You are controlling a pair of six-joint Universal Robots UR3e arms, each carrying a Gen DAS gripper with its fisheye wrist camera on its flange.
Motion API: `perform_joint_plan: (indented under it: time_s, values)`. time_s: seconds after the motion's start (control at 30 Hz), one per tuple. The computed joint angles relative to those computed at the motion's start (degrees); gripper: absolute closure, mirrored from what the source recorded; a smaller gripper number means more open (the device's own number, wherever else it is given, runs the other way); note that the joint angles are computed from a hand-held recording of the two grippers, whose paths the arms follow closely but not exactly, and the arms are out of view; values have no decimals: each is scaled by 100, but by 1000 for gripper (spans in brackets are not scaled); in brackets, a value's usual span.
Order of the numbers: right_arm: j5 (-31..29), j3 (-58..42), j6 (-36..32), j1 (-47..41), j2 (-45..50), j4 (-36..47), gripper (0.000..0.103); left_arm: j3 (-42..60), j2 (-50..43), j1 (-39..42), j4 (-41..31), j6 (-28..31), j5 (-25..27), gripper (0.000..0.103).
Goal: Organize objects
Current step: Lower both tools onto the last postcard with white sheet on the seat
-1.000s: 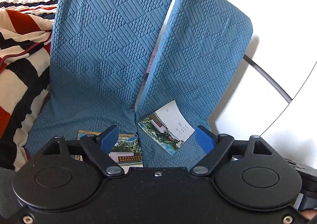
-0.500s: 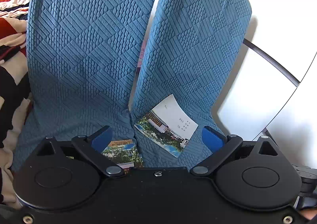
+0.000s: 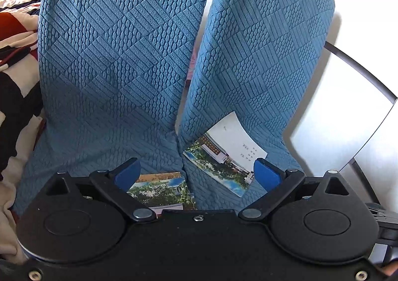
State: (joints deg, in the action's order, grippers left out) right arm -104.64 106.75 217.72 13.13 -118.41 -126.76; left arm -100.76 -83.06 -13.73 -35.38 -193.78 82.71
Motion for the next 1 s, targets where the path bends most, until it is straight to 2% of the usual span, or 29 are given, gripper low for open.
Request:
perform_joint_plan:
  time_s: [0.1, 0.2, 0.4, 0.47, 0.57, 0.73, 1.0]
  values:
    - [176, 104, -158, -212, -80, 94, 19, 12, -168, -187, 136, 52, 340, 5]
    - [114, 187, -350, -260, -76, 78, 19, -10, -248, -143, 142, 25, 180, 5]
    - [257, 447, -535, -573, -289, 90, 19, 72, -587, -179, 325, -18, 267, 5]
    - [379, 561, -602, -698, -334, -16, 19, 180, -720, -102, 254, 4, 118, 5]
    - [568, 778, -684, -883, -347, -282, 19, 298, -905, 172, 235, 62, -449, 5]
    - [705, 1110, -838, -1078, -107, -975, 19, 611, -1350, 317, 235, 52, -618, 5]
    - [1307, 1250, -1063, -1734, 78, -1299, 19, 1375, -2181, 374, -7, 167, -924, 8]
